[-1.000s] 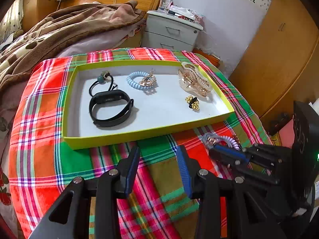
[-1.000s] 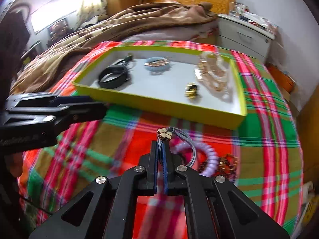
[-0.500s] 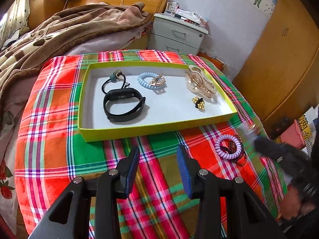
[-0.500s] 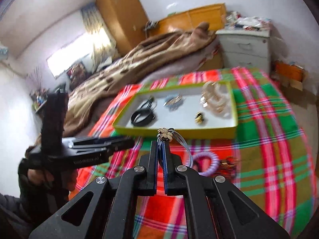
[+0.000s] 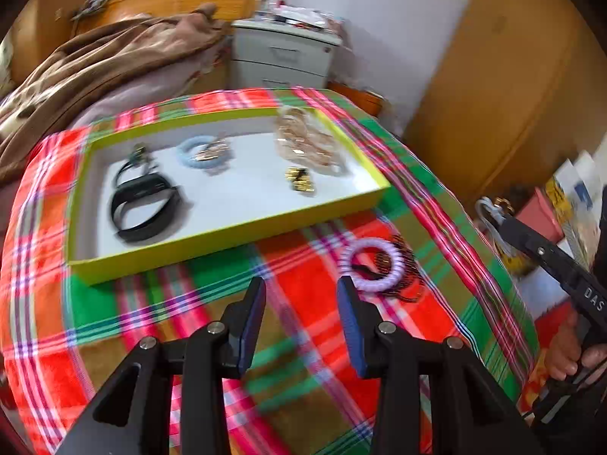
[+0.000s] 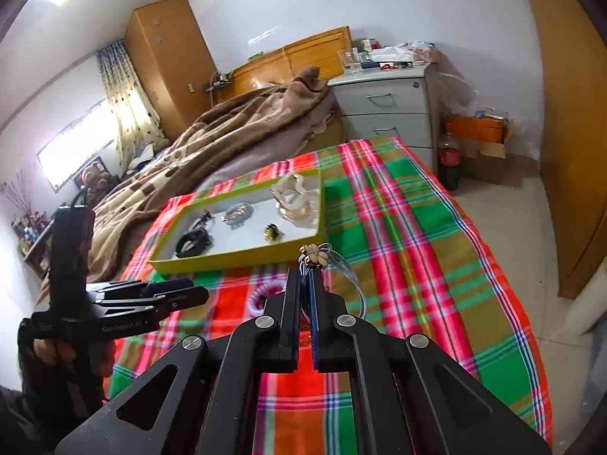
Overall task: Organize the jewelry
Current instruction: 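Close the right tool on the grey flower hair tie while the left tool moves toward the lilac coil, then close the left tool on the lilac coil hair tie while the right tool lifts the flower tie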
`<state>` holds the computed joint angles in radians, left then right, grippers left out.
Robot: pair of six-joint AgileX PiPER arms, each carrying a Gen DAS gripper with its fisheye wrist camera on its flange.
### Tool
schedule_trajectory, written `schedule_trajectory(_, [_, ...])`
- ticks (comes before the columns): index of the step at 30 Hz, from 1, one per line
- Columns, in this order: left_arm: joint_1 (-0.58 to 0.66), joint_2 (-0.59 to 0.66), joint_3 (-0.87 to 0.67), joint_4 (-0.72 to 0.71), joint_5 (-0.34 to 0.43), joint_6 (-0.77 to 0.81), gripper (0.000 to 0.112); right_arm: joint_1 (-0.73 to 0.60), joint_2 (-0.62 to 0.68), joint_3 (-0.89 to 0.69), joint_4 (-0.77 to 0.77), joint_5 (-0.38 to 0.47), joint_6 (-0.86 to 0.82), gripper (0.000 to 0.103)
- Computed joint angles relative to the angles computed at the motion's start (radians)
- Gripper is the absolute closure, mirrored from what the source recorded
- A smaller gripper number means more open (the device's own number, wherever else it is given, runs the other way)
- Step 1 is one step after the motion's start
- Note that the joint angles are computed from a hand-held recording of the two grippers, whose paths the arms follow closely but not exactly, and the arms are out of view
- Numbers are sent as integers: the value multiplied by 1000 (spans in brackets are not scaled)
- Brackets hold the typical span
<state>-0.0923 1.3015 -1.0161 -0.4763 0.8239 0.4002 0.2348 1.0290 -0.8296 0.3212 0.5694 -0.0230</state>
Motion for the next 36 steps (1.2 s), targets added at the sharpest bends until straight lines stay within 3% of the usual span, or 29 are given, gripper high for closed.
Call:
schedule_trajectory(9, [-126, 102, -81, 49, -34, -74, 72, -66, -5, 31, 124, 9, -141, 99])
schedule_trajectory(14, [-149, 163, -149, 118, -23, -130, 72, -77, 1, 40, 157, 3, -176, 99])
schedule_trajectory(18, [-159, 223, -201, 85, 19, -60, 72, -97, 6, 45, 187, 10, -207, 99])
schedule_trajectory(23, [-222, 252, -225, 225, 24, -145, 72, -129, -2, 50, 218, 16, -240, 99])
schedule_trajectory(31, [-257, 263, -232, 325, 20, -160, 72, -144, 6, 51, 251, 17, -269, 99])
schedule_trajectory(36, [-245, 262, -227, 358, 4, -210, 88, -141, 8, 49, 249, 16, -267, 99])
